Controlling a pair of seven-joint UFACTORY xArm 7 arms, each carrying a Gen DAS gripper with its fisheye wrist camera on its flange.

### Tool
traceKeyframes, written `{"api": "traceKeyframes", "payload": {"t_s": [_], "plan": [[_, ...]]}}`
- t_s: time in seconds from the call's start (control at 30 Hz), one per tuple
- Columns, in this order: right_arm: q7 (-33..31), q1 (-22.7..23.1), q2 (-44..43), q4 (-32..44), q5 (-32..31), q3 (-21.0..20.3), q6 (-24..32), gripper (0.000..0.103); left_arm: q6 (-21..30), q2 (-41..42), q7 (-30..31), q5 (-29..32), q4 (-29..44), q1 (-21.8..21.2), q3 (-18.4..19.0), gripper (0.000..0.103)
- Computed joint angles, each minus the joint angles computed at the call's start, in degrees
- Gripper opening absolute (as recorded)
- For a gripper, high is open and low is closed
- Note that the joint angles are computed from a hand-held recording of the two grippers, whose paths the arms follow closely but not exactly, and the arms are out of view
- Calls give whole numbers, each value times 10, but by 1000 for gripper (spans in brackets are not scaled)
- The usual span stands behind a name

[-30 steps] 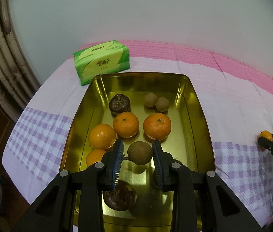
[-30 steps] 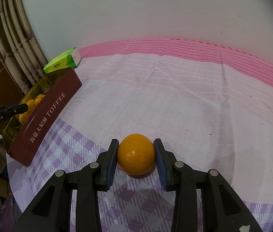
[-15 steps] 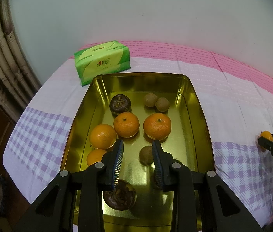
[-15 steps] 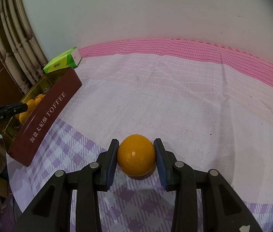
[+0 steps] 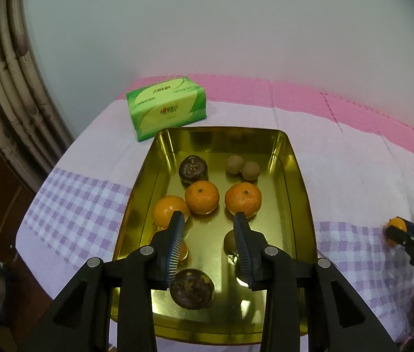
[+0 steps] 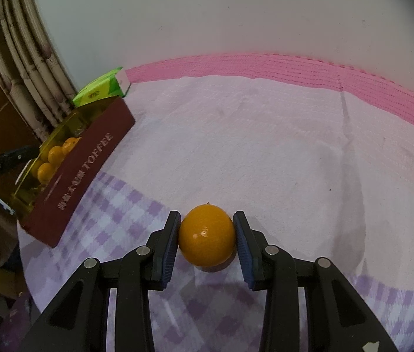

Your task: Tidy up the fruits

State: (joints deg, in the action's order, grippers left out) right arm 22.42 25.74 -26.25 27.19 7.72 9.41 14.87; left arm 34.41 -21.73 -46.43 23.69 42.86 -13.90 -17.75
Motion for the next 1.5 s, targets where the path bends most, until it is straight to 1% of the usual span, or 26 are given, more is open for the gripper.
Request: {"api": "traceKeyframes", "payload": {"t_s": [0.1, 0.13, 0.17, 0.23, 0.3, 0.37, 0.53, 0.63, 0.67, 0.73, 0.77, 0.83, 0.87, 0.9, 0.93, 0.97, 1.0, 1.03, 1.1, 1.17, 1.23, 1.27, 1.3, 1.37, 1.43, 1.5], "plan": [[1, 13, -13, 1, 12, -4, 4, 35, 4, -6, -2, 0, 1, 0, 0, 40], [-1, 17, -14, 4, 15, -6, 5, 35, 5, -7, -2, -1, 2, 0, 0, 44], [0, 20, -17, 8, 17, -5, 6, 35, 8, -9, -5, 1, 3, 3, -2, 50], [0, 23, -22, 16, 17, -2, 11, 35, 13, -13, -16, 9, 4, 8, -6, 54], [-5, 28, -19, 32, 18, 0, 10, 35, 19, -20, -22, 15, 4, 12, -9, 56], [-10, 32, -12, 52, 17, 2, 12, 35, 28, -26, -30, 18, 4, 16, -10, 64], [-29, 46, 16, 107, 17, 11, 14, 35, 28, -45, -32, 16, -4, 23, -4, 65], [-39, 50, 41, 140, 14, 21, 16, 35, 31, -53, -26, 10, -7, 27, 1, 67], [-40, 43, 46, 149, 4, 28, 20, 35, 32, -59, -30, 14, -10, 34, 0, 67], [-22, 13, 41, 158, -36, 52, 35, 34, 33, -67, -35, 19, -14, 43, -2, 67], [-19, 7, 33, 156, -44, 52, 43, 34, 31, -70, -35, 16, -17, 44, 1, 67], [-51, 33, 14, 145, -15, 19, 71, 37, 25, -70, -29, 4, -21, 42, 7, 67], [-50, 29, 2, 139, -18, 24, 91, 43, 23, -67, -26, -2, -21, 41, 9, 67], [-42, 21, -17, 124, -26, 35, 105, 54, 22, -64, -23, -4, -20, 41, 8, 67], [-44, 30, -25, 113, -18, 34, 109, 60, 22, -61, -20, -6, -18, 41, 6, 67], [-55, 49, -32, 101, 1, 25, 107, 63, 23, -57, -17, -6, -16, 40, 4, 67], [-64, 68, -35, 89, 19, 23, 103, 63, 24, -55, -15, -4, -14, 39, 1, 67], [-64, 72, -34, 85, 20, 30, 106, 63, 25, -54, -14, -2, -13, 39, -2, 67], [-47, 59, -17, 91, -7, 63, 128, 63, 29, -54, -14, 3, -10, 38, -7, 68], [-38, 54, -3, 87, -26, 76, 127, 61, 28, -58, -18, 4, -12, 38, -7, 68], [-37, 57, 3, 82, -23, 68, 118, 61, 26, -58, -20, 1, -13, 38, -4, 68], [-44, 63, 8, 78, -16, 59, 110, 59, 25, -57, -19, -4, -14, 36, -1, 68], [-47, 64, 13, 75, -13, 55, 108, 53, 26, -55, -16, -10, -13, 34, 3, 68], [-41, 58, 22, 70, -17, 55, 106, 46, 27, -54, -14, -18, -13, 33, 6, 68], [-53, 68, 22, 61, 4, 37, 87, 46, 27, -54, -13, -18, -14, 33, 5, 68], [-54, 61, 26, 68, 0, 38, 88, 46, 26, -54, -13, -19, -14, 33, 5, 68]]}}
